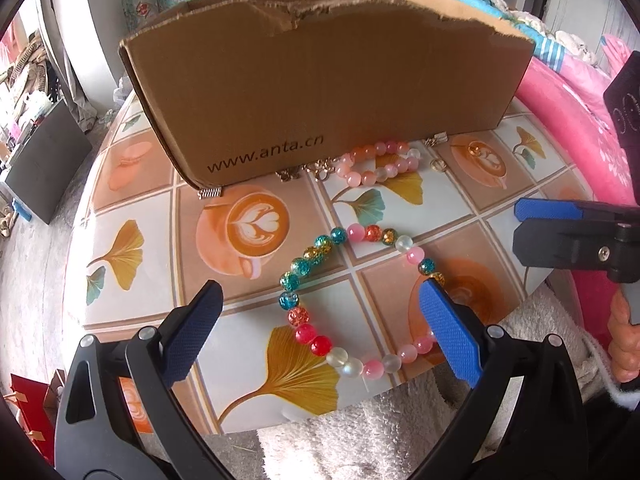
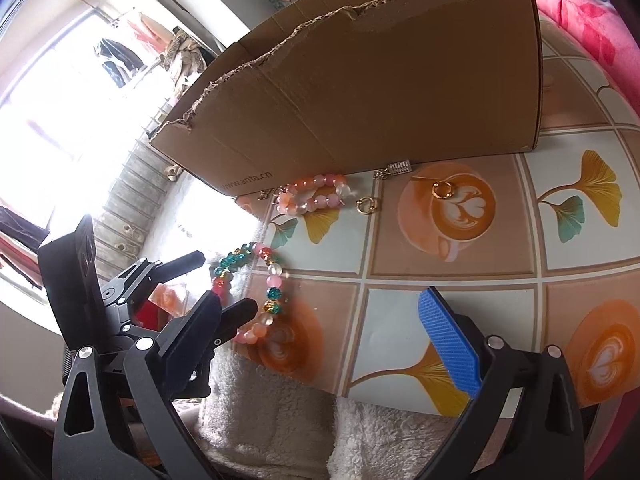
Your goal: Organize jewelry
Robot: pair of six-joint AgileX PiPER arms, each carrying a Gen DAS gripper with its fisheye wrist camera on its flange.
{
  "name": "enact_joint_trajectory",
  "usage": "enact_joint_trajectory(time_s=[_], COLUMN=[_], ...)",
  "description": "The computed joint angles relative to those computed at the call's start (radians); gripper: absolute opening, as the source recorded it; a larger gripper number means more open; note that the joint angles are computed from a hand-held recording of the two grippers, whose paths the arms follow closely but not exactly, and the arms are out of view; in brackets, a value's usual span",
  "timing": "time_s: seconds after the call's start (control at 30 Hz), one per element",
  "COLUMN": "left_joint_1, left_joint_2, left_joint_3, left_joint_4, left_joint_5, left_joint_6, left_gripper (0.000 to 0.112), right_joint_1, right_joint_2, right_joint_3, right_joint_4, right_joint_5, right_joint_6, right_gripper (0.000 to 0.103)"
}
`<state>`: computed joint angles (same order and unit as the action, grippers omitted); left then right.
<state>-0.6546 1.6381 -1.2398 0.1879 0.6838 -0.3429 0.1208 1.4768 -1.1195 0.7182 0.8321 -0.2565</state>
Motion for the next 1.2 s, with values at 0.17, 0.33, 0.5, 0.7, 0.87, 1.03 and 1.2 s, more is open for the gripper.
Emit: enact_joint_trajectory(time_s=[0.17, 0.33, 0.5, 0.7, 0.87, 1.03, 1.2], left_joint_1=[0.001, 0.001, 0.024, 0.057, 0.054, 0.046, 0.050], left_joint_2=[-0.084, -0.114, -0.104, -0.068, -0.049, -0.038, -0.029], left_joint_3=[0.071, 0.105, 0.104, 0.084, 0.069, 0.051, 0.040], left_joint_4=[-0.001, 0.010, -0.010, -0.066, -0.054, -0.004, 0.011], left_joint_5=[-0.094, -0.120, -0.095, -0.053, -0.049, -0.030, -0.026], left_joint_6=[0.007, 0.012, 0.025, 0.084, 0.082, 0.050, 0.036], left_gripper=[0.092, 0.069, 0.052, 0.039, 0.038, 0.038, 0.040], right_joint_1=[0.031, 0.081, 0.156, 0.239, 0.288, 0.330, 0.348], right_joint_2=[-0.020, 0.001, 0.039, 0.094, 0.126, 0.151, 0.171], right_joint_3=[-0.004, -0.056, -0.116, -0.190, -0.235, -0.265, -0.290], right_joint_4=[-0.002, -0.035, -0.102, -0.254, -0.364, -0.462, -0.506], right_joint_5=[-0.022, -0.018, -0.016, -0.020, -0.012, 0.000, 0.016], right_joint_6=[-0.019, -0.015, 0.030, 0.136, 0.202, 0.274, 0.318], right_gripper=[0.082, 0.068, 0.056, 0.043, 0.035, 0.024, 0.018])
